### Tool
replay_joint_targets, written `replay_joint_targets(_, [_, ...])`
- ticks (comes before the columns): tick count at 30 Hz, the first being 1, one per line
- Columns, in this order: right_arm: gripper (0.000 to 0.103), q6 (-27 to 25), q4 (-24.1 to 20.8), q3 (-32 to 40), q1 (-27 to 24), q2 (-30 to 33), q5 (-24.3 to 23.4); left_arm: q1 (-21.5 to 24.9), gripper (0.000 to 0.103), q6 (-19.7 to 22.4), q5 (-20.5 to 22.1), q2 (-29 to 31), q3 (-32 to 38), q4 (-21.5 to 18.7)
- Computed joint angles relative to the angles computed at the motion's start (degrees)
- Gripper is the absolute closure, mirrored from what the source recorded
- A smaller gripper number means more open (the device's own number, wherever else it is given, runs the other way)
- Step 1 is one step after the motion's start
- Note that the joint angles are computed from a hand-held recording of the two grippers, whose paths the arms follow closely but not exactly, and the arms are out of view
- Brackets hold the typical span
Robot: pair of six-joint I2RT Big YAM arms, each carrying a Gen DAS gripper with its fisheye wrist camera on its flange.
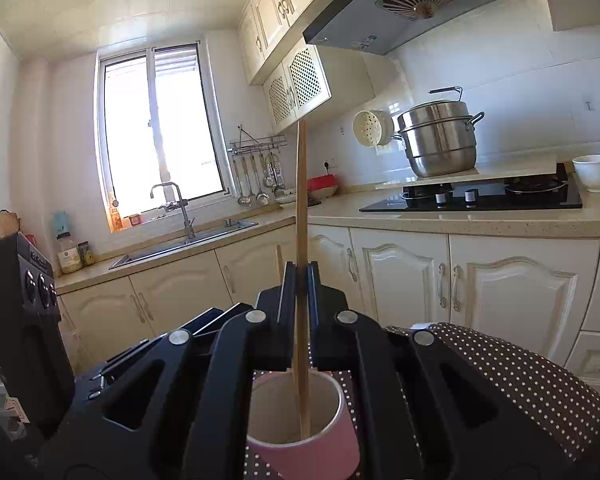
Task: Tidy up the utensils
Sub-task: 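Carry the chopsticks over the pink cup and open both grippers to drop them in, then move both open grippers back down to the chopstick pile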
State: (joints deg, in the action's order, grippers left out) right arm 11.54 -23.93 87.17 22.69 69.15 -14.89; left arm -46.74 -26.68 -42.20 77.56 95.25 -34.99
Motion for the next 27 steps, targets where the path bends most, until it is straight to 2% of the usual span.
replay_joint_targets(2, [0.097, -0.70, -0.51, -0.83, 0.24, -0.85, 0.63, -0.62, 0.060, -1.07, -1.33, -0.25, 0.23, -2.39])
replay_joint_targets(9, [0.097, -0.52, -2.63, -2.84, 0.24, -3.04, 2.02, -2.64, 0.051, -2.13, -4.81, -1.36, 0.15, -6.37])
replay_joint_targets(12, [0.097, -0.89, -3.43, -3.40, 0.61, -3.77, 2.98, -3.61, 0.050, -3.40, -7.65, -0.74, 1.53, -9.87])
replay_joint_targets(14, [0.097, -0.87, -4.45, -3.38, 0.85, -3.95, 3.68, -3.94, 0.050, -4.69, -7.73, -0.65, 2.10, -11.62])
replay_joint_targets(20, [0.097, -1.02, -6.12, -3.31, 1.42, -4.75, 4.67, -4.93, 0.049, -6.20, -8.44, -0.57, 3.23, -14.36])
replay_joint_targets(27, [0.096, -0.54, -7.80, -3.05, 1.52, -5.99, 5.50, -6.34, 0.042, -6.92, -9.53, -1.25, 3.88, -15.87])
